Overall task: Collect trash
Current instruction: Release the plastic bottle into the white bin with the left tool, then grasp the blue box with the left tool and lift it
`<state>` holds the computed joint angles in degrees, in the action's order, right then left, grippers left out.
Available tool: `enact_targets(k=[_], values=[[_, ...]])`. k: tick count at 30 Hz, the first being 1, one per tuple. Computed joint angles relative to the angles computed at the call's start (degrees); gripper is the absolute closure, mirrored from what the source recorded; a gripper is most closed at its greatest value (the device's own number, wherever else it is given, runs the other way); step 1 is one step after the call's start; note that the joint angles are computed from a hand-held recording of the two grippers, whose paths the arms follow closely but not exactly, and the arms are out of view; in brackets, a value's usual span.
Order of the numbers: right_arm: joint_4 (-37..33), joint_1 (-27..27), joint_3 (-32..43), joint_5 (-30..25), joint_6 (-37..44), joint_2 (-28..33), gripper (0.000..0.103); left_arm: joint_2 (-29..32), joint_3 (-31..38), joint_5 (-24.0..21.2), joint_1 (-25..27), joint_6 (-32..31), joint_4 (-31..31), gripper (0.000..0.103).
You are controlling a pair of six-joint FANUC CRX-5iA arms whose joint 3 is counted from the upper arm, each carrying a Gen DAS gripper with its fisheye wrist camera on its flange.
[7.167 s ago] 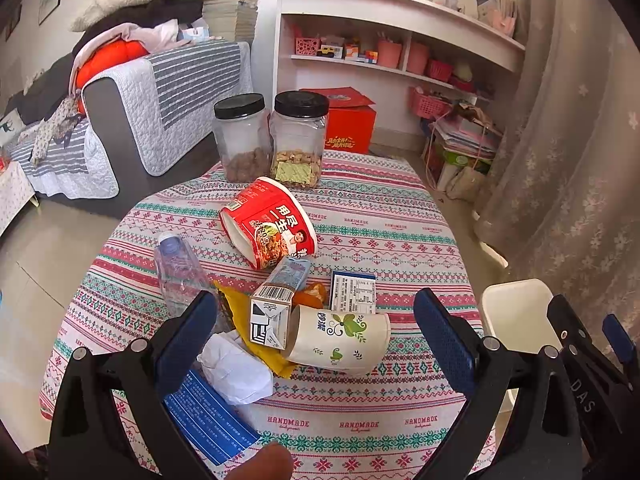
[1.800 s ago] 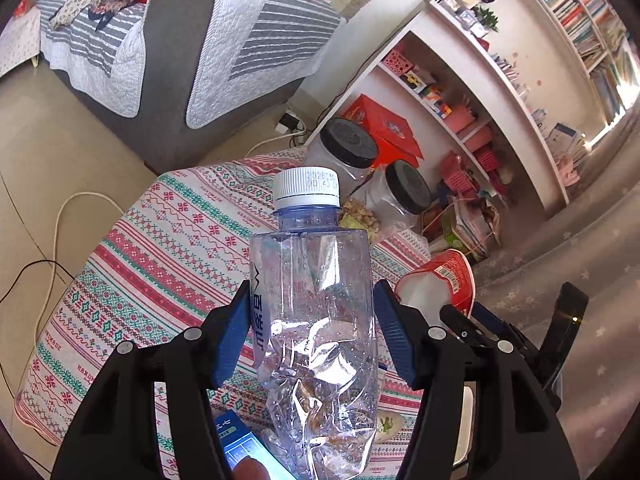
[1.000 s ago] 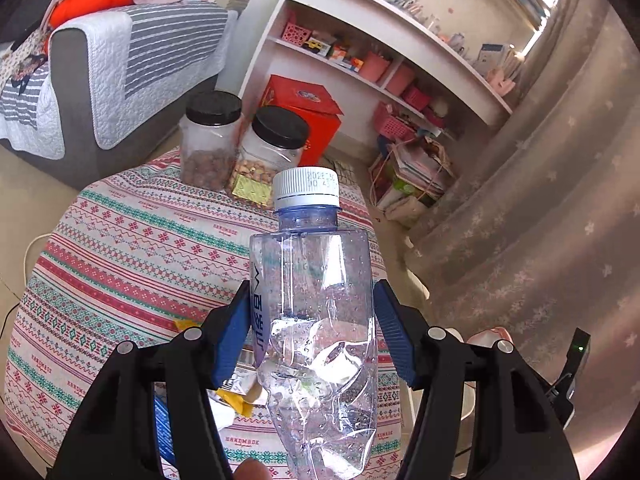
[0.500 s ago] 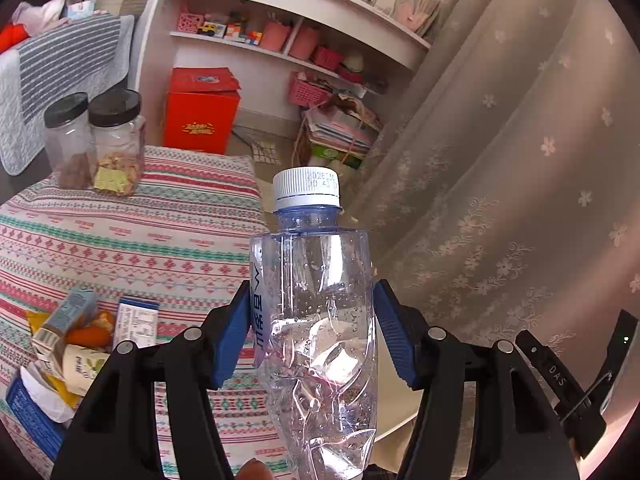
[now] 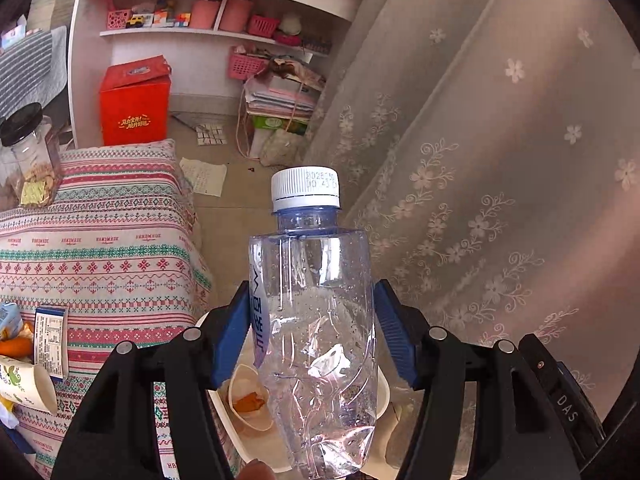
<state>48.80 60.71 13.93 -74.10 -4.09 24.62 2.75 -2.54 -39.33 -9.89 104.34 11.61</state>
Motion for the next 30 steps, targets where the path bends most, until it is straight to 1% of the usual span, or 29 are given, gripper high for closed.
enact_targets(k=[1, 2, 4, 6, 11, 14, 18, 21, 24, 27, 30], values=[[-0.08, 0.03, 0.1, -0.04, 0.31, 0.09, 0.007, 0.35, 0.4, -0.3, -0.03, -0.4, 0.24, 0.039], [-0.17, 0.06, 0.38, -0.1, 0.7, 0.29, 0.007, 0.54, 0.58, -0.52, 0.01, -0.99, 0.72, 0.031], [-0.23, 0.31, 1.03, -0.48, 1.33, 0.72, 0.007, 0.65, 1.23, -1.2, -0.11, -0.67, -0.08, 0.026], [-0.35, 0.48, 1.88, -0.73, 1.93, 1.28, 0.007, 0.26, 1.5, -2.01, -0.32, -0.29, -1.52, 0.025], [-0.48, 1.01, 3.6, -0.23, 3.19, 2.52, 0.007, -0.71, 3.42, -6.2, -0.83, 5.26, -9.84, 0.022], [-0.71, 1.73, 4.86, 0.37, 4.33, 3.48, 0.007, -2.12, 3.39, -8.57, -0.67, 8.52, -14.44, 0.021], [-0.77, 2.93, 7.06, 1.57, 6.51, 5.27, 0.007, -4.74, 2.07, -10.69, 0.18, 11.13, -18.58, 0.02], [-1.02, 3.94, 9.82, 2.09, 8.68, 7.22, 0.007, -7.18, 0.4, -11.93, 1.43, 12.41, -20.08, 0.019], [-1.62, 5.01, 13.11, 2.85, 11.14, 9.5, 0.007, -9.81, -1.76, -13.18, 3.01, 12.3, -20.88, 0.019], [-2.66, 6.3, 16.57, 4.07, 14.58, 11.65, 0.007, -12.74, -4.01, -15.34, 4.67, 12.26, -22.38, 0.019], [-4.81, 7.51, 20.65, 5.12, 18.6, 13.85, 0.007, -15.68, -6.29, -18.21, 7.52, 11.92, -23.14, 0.019]])
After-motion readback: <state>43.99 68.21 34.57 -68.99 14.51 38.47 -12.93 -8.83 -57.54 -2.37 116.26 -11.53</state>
